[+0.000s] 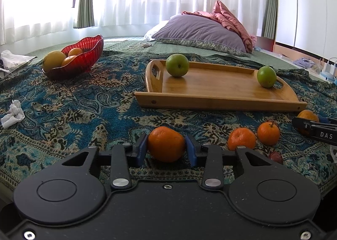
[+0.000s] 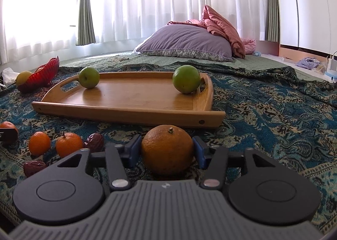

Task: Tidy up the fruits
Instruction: 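Carry the tangerine and the large orange over the wooden tray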

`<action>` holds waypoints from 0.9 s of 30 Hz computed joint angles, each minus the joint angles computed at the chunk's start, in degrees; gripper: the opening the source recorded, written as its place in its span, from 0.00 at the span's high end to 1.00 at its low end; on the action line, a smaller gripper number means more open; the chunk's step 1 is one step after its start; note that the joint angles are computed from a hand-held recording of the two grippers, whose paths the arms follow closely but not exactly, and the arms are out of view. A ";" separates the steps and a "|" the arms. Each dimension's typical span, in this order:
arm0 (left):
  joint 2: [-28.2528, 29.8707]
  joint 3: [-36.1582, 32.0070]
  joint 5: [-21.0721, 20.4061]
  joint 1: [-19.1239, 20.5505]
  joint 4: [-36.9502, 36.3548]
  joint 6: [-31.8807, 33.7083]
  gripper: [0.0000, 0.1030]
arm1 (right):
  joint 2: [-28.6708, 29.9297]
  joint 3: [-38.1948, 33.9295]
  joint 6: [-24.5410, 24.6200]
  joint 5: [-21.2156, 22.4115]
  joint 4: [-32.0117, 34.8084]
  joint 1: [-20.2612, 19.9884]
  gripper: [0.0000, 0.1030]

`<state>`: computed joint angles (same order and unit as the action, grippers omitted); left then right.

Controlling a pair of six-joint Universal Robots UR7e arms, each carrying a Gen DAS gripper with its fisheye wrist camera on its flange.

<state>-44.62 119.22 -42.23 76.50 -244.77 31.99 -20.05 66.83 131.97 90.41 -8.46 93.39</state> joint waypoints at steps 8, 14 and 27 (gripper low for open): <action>-0.27 -1.26 -1.49 -0.05 0.65 1.04 0.65 | 0.25 -0.90 0.85 1.42 0.51 0.64 0.47; -0.11 -3.46 -3.09 -0.15 1.70 2.37 0.65 | 1.04 -3.38 4.03 2.27 2.87 1.38 0.47; -0.35 -9.11 -8.12 0.01 7.89 2.70 0.65 | 4.44 -11.68 6.18 1.08 6.99 4.10 0.47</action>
